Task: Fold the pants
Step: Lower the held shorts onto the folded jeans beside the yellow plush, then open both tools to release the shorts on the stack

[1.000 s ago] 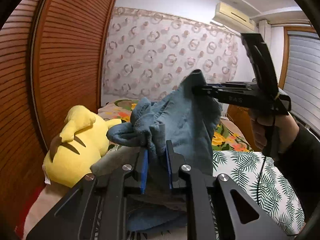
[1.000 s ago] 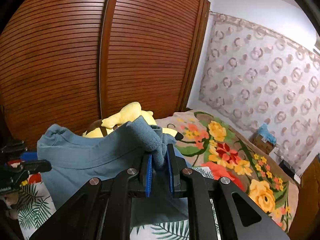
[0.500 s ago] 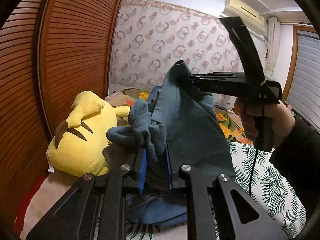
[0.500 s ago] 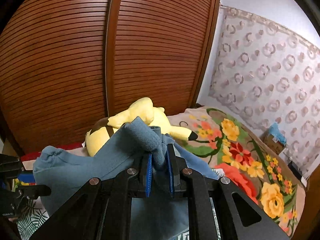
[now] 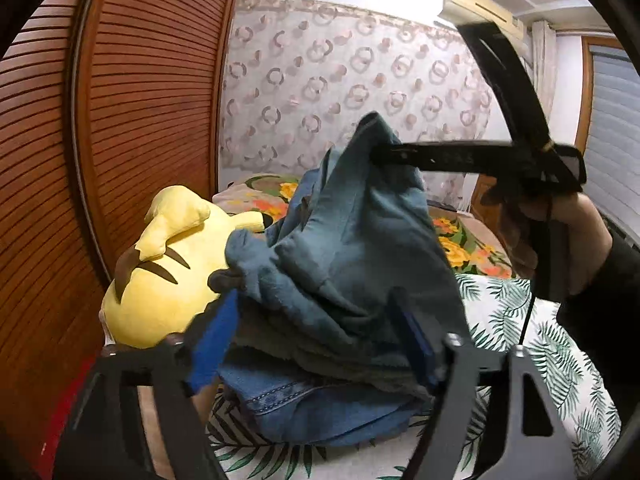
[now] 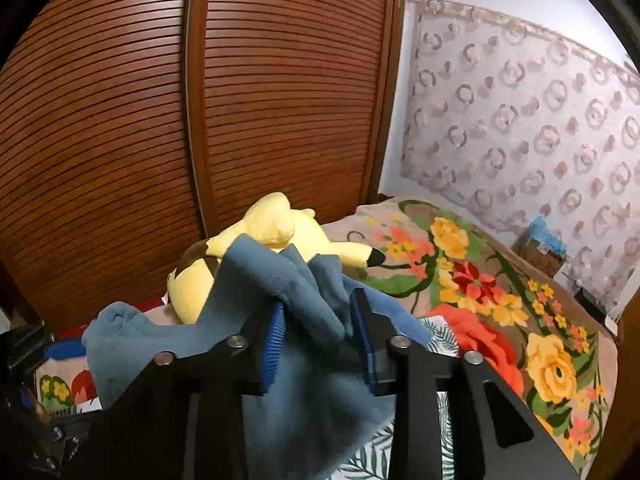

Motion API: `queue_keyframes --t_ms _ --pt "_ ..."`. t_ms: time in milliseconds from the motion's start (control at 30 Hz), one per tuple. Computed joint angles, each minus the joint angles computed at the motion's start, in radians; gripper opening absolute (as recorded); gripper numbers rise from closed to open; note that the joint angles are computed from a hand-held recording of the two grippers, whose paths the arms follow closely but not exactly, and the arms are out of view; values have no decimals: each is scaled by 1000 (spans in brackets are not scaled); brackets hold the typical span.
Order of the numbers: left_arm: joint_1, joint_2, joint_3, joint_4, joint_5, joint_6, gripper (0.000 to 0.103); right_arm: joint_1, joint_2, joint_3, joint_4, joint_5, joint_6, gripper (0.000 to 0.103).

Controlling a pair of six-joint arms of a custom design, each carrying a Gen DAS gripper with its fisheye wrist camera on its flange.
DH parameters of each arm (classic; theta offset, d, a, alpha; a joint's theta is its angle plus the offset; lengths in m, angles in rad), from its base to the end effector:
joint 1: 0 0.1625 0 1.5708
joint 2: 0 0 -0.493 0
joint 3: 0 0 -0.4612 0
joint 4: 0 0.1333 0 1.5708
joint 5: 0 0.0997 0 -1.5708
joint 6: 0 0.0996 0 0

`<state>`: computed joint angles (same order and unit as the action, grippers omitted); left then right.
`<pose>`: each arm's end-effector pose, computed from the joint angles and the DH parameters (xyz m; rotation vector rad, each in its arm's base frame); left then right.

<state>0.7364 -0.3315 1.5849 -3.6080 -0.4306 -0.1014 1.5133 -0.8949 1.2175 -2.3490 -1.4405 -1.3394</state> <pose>-0.3758 -0.6427 -0.0743 0.2292 2.1240 -1.3588 0.0955 -0.8858 0.3561 1.7569 -2.2821 0.6321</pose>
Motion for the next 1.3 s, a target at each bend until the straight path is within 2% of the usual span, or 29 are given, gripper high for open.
queue_keyframes --t_ms 167,300,400,533,667,900,1033,1300 --pt "4 10 -14 -12 18 16 78 -14 -18 9 20 11 -9 44" --pt "13 4 -11 55 38 -47 78 -21 -16 -9 54 36 9 50" --pt "17 -2 0 100 53 -86 78 -24 -29 26 -9 41 -14 51" --pt "22 -15 18 157 43 -150 78 -30 -12 12 28 -4 -12 51" --pt "25 -17 25 181 36 -170 78 -28 40 -46 71 -88 34 51" --pt "28 -29 37 200 9 -204 78 -34 71 -80 59 -71 131 51" --pt "12 -33 41 206 30 -184 78 -47 13 9 -21 -38 142 51" --pt "-41 -38 67 160 67 -137 79 -91 -169 231 -115 31 135 51"
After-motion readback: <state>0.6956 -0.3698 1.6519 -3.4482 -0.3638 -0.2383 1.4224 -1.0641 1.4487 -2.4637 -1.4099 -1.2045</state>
